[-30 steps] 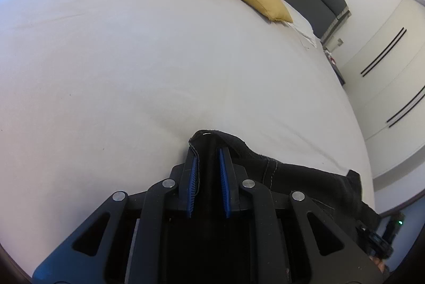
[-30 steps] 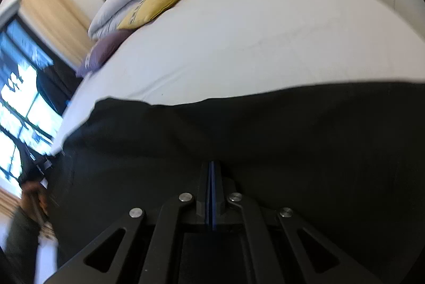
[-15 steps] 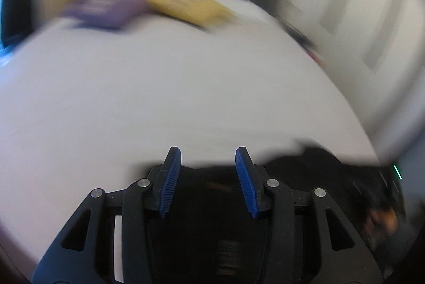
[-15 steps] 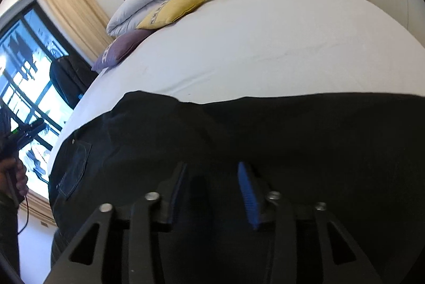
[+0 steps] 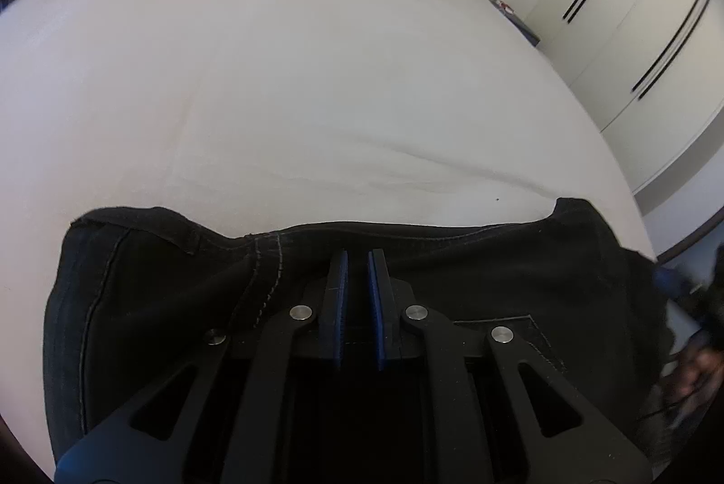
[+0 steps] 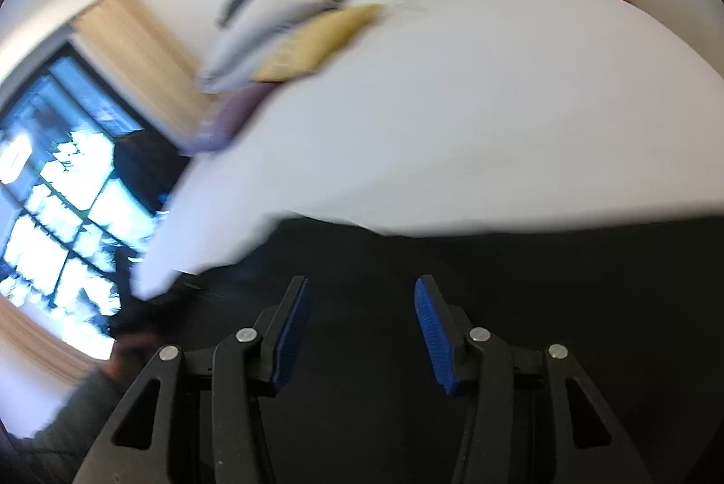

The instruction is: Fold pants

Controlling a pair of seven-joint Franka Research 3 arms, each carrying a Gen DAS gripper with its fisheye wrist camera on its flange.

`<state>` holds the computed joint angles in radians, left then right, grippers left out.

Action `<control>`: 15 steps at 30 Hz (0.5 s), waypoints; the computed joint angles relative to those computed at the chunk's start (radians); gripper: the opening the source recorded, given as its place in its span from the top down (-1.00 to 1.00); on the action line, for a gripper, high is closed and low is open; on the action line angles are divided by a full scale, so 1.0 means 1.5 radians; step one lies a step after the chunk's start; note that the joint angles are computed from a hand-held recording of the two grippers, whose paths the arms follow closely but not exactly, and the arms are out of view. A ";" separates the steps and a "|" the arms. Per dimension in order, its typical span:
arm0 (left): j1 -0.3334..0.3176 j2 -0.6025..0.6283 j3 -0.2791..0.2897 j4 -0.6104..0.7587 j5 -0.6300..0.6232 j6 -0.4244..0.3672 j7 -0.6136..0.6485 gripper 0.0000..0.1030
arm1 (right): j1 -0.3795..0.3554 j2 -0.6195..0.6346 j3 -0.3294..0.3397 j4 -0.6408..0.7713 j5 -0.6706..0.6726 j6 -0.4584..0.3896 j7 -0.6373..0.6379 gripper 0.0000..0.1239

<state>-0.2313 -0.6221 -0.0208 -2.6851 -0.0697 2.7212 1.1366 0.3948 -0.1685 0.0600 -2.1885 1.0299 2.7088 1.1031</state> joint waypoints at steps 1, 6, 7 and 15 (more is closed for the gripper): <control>0.009 0.001 -0.005 0.001 0.010 -0.003 0.000 0.79 | 0.009 0.020 -0.003 0.034 0.018 -0.029 -0.024 0.07; 0.025 -0.012 -0.038 -0.019 0.026 0.016 -0.040 0.79 | 0.009 0.207 0.036 0.266 0.023 -0.204 -0.054 0.05; 0.029 -0.007 -0.040 -0.022 0.034 0.027 -0.046 0.79 | 0.014 0.252 0.043 0.312 -0.037 -0.208 -0.006 0.05; -0.009 0.026 0.022 -0.062 0.042 0.157 -0.040 0.80 | -0.081 0.304 0.069 0.270 0.015 -0.089 0.106 1.00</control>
